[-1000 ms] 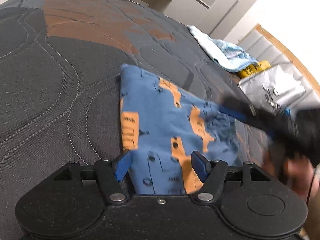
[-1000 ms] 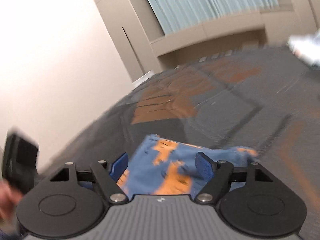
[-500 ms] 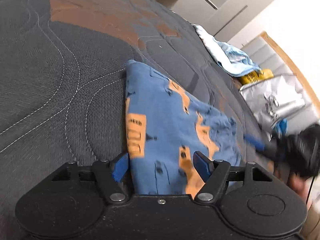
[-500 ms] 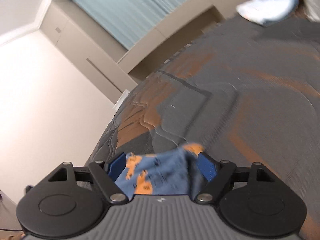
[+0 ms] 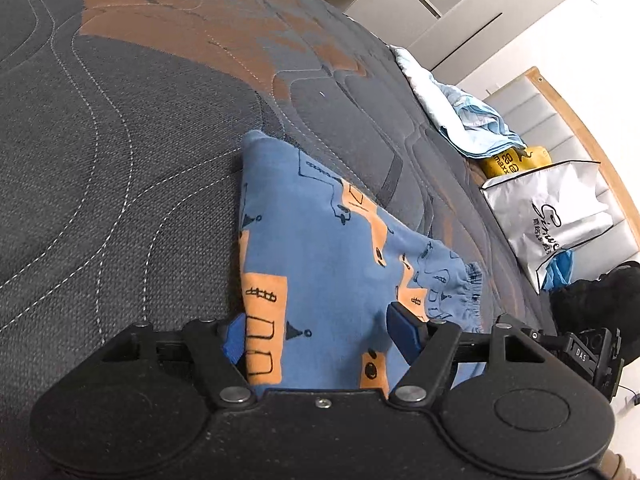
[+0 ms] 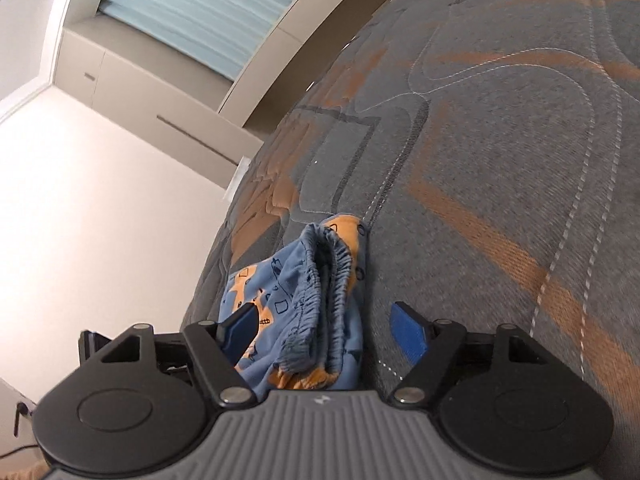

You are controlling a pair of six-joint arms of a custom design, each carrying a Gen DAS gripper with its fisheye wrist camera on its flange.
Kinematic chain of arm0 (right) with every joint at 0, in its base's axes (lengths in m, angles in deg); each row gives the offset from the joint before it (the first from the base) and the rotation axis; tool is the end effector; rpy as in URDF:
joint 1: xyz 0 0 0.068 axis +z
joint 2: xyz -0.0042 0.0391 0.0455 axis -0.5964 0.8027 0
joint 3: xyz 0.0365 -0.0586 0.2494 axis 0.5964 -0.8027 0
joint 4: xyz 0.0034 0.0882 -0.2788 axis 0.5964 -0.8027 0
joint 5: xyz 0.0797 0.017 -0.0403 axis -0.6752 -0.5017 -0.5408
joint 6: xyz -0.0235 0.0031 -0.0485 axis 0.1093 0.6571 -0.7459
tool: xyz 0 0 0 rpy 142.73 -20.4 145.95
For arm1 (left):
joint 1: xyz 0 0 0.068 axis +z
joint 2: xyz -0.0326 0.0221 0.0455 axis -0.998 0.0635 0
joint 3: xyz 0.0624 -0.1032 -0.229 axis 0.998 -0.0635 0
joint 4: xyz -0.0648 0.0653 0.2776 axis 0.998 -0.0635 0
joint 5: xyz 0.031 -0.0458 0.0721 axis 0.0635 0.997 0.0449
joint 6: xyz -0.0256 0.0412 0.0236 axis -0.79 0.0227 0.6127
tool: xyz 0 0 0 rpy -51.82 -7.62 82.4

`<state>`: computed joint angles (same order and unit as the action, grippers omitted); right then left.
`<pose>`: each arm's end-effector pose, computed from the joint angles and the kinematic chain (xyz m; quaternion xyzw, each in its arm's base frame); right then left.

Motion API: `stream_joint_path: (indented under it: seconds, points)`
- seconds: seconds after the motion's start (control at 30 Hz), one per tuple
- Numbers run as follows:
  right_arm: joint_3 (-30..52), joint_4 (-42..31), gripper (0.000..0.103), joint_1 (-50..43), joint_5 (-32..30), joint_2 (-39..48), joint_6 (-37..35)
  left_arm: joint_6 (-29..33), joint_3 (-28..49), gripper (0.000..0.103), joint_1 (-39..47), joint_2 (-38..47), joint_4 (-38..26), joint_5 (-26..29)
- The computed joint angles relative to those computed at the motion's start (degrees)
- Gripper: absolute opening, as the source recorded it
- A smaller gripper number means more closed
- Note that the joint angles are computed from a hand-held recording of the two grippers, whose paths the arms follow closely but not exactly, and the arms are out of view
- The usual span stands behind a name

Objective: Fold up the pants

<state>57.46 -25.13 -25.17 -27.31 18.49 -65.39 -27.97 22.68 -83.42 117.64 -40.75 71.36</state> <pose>0.3673 0.1041 0.1049 -0.1175 0.8271 0.5031 0.2212 0.2132 -0.0006 0.1490 -0.2266 0.8784 -0.2534 0.3360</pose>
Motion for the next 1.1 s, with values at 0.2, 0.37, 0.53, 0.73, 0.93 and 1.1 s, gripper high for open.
stream_joint_path:
  seconds: [0.2, 0.37, 0.53, 0.73, 0.93, 1.1]
  points:
    - [6.01, -4.96, 0.074, 2.37, -0.78, 3.3, -3.36, 0.63, 1.02, 0.079, -1.78, 2.91, 2.19, -1.81]
    - [10.9, -7.61, 0.074, 4.91, -0.76, 6.4, -3.99, 0.93, 1.82, 0.081, -2.4, 4.68, 3.32, -2.29]
    - [10.59, -8.92, 0.068, 4.13, -2.88, 6.58, -6.1, 0.22, 0.75, 0.08, -2.83, 3.26, 4.15, -2.37]
    - [10.04, -8.54, 0.041, 3.37, -3.3, 7.56, -5.0, -0.58, -1.19, 0.066, -2.23, 1.87, 5.56, -1.26]
    - [12.22, -10.81, 0.036, 4.48, -2.08, 8.58, -6.46, -2.37, -0.38, 0.06, -0.3, 5.16, 7.85, 1.5]
    - [10.77, -10.39, 0.029, 4.58, -1.44, 7.11, -8.03, -1.8, -1.36, 0.035, 0.13, 2.55, 5.47, 1.02]
